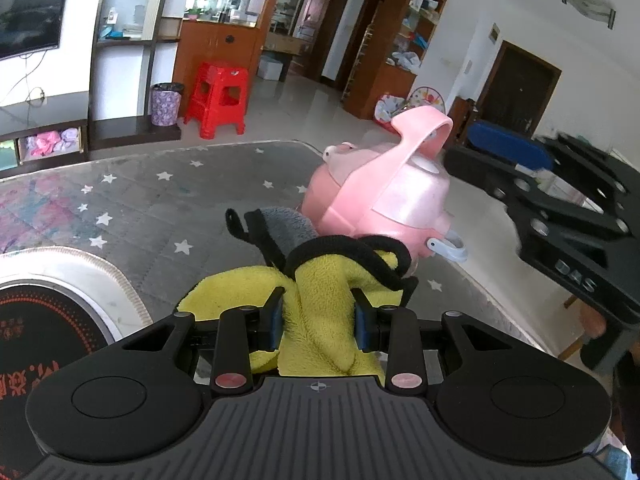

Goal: Clean container

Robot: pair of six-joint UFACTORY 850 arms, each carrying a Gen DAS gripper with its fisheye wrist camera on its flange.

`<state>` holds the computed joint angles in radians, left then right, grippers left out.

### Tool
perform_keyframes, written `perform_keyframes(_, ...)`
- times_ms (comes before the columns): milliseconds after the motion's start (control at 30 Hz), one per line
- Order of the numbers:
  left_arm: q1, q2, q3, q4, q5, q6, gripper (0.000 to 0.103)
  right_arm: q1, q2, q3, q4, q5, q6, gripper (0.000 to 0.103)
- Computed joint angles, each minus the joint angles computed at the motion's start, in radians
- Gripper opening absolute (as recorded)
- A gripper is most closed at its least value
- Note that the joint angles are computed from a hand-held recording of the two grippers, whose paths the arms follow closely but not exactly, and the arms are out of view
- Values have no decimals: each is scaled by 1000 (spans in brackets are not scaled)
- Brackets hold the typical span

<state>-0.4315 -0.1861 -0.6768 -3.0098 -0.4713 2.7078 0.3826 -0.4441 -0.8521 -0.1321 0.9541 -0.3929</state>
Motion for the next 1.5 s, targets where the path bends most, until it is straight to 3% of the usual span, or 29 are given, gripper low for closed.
perform_keyframes(267, -15, 4, 2, -35, 14, 24, 33, -10, 40, 69, -32, -1, 41, 37)
perform_keyframes(867, -27, 25, 13, -125, 50, 109, 33, -12, 0, 48, -44, -71, 168, 36)
perform_keyframes(1033, -24, 22, 14, -124, 51, 117, 33, -11, -16, 39, -57, -59, 212, 29)
perform_keyframes(1500, -17, 13, 0, -74, 72, 106, 33, -44, -51, 46, -94, -3, 203, 28)
